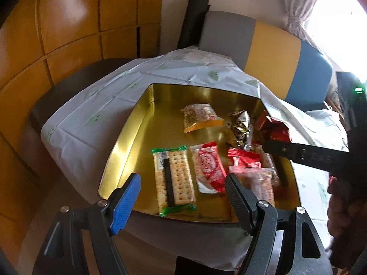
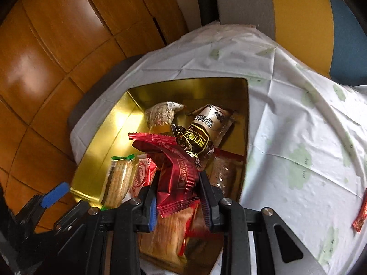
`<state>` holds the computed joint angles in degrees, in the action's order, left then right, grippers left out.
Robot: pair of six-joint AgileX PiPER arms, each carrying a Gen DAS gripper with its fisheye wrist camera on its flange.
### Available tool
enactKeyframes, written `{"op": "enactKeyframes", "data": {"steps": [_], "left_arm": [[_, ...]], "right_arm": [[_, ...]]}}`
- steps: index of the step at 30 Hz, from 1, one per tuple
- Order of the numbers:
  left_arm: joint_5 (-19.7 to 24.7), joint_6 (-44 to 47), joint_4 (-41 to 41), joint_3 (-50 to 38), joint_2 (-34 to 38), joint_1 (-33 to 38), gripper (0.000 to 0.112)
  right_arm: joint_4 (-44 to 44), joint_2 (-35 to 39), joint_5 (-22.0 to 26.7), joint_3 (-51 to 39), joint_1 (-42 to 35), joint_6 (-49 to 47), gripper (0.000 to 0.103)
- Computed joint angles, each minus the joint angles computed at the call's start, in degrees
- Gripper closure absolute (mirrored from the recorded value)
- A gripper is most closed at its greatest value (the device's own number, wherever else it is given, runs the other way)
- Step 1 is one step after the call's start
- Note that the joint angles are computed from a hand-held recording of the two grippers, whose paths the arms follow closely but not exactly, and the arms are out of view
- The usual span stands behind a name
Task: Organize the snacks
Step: 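Carry the red foil packet into the gold box and release it with the right gripper, then withdraw the right gripper from the box toward the red bar and purple candy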
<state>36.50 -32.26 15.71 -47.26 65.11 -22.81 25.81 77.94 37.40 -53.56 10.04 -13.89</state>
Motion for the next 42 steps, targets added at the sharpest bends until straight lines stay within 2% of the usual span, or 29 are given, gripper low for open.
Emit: {"op": "enactKeyframes", "data": {"steps": [5,11,14,17,20,25,28,38,42], "left_arm": [[-0.5,2.7,-2.8,0.6,0.5,2.0,0.036],[-1.2,2.7,-3.1,0.9,1.4,1.8,0.036],[-0.9,1.9,-2.2,0.9,1.3,0.8,0.036],[-0.3,0.7,-0.7,1.0,0.4,-0.2,0.036],[0.4,-0.2,0.4,0.8,-0.3,-0.9,0.036],[0.8,-1.2,1.3,0.5,-0.8,-2.0,0.036],[1.3,-2.4,2.4,0.2,-1.1,-3.4,0.036],[3.3,-6.4,5.6,-0.6,-1.8,-8.8,0.036],[3.8,-6.9,6.3,-1.1,-1.8,-9.9,0.036]], "right_arm": [[-8.8,3.3,-2.4,-0.4,2.7,6.8,0.071],[-13.6,0.2,-4.9,3.6,4.9,10.1,0.069],[-25.0,-0.8,-7.8,5.3,9.1,20.1,0.076],[-29.4,0.2,-8.7,5.3,10.1,24.3,0.078],[-24.0,-1.1,-7.7,5.0,8.1,19.7,0.078],[-16.3,-8.2,-6.6,7.7,4.8,13.6,0.074],[-18.7,-11.9,-6.3,9.8,4.9,16.2,0.074],[-16.5,-20.6,-4.1,14.9,-2.4,13.5,0.074],[-17.0,-23.4,-3.6,16.5,-4.6,13.2,0.069]]}}
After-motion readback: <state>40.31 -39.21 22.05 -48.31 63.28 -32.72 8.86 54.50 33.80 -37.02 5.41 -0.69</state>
